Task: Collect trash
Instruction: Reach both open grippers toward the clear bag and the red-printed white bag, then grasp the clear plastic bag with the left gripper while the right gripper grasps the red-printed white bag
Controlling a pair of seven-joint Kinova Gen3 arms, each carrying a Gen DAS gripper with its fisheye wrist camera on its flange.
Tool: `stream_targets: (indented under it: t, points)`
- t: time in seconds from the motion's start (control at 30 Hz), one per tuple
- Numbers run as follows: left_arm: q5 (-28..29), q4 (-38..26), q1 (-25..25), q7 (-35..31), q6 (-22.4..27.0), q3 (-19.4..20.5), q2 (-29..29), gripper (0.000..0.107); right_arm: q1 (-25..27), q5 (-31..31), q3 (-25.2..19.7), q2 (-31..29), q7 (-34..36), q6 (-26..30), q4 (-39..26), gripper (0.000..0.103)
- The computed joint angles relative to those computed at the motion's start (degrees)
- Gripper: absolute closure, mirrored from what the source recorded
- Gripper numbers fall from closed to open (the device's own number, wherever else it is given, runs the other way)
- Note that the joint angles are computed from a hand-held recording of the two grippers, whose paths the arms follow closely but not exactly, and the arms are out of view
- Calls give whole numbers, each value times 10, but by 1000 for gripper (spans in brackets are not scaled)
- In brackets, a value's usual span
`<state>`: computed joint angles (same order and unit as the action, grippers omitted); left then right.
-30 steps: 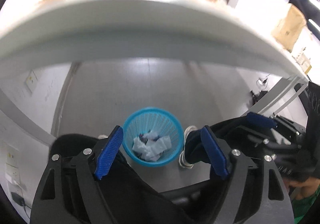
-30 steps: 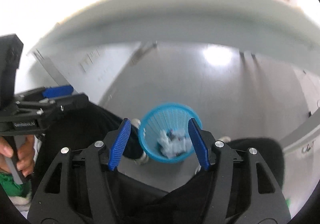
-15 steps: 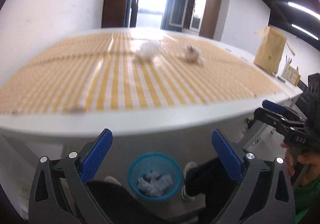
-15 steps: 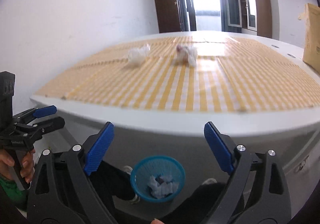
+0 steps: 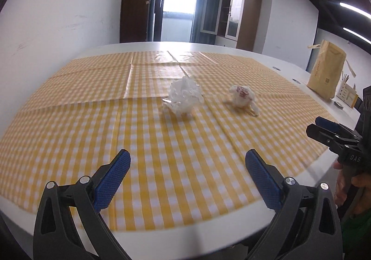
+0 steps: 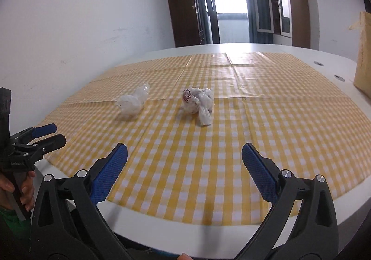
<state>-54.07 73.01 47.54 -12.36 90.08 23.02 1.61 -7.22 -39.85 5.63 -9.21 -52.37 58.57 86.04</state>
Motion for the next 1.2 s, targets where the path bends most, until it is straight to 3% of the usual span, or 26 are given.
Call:
stream_targets:
  t: [0.3, 0.5, 0.77, 0.9, 0.97, 1.0, 1.03, 1.13, 1.2]
  points:
    - [82, -48, -71, -113, -54, -56, 23, 10, 12, 76, -57, 118, -92, 61, -136, 9]
    - [119, -79, -95, -174, -69, -89, 49, 10, -1, 149, -91, 176, -150, 85, -213, 21]
    - [158, -139, -106, -242, -69, -129, 91, 11, -30, 221, -111, 243, -201, 132, -299, 50]
    - [185, -160, -114, -266, -76, -146, 107, 12, -28, 226, -116, 255, -210, 145, -313, 80]
    - [192, -174, -114, -283, -72, -152, 119, 23, -21, 217, -119, 259, -208, 154, -321, 92]
    - [196, -177, -114, -288, -71, -156, 123, 31, -18, 213, -121, 256, -203, 150, -316, 93]
    - [205, -178, -114, -292, -71, -159, 125, 47, -15, 211, -121, 248, -196, 137, -303, 95]
    - [206, -147, -105, -261, -97, -163, 102, 67, -2, 191, -123, 221, -174, 116, -272, 96]
    - [202, -129, -100, -239, -112, -158, 86, 70, 8, 173, -121, 199, -158, 100, -246, 97]
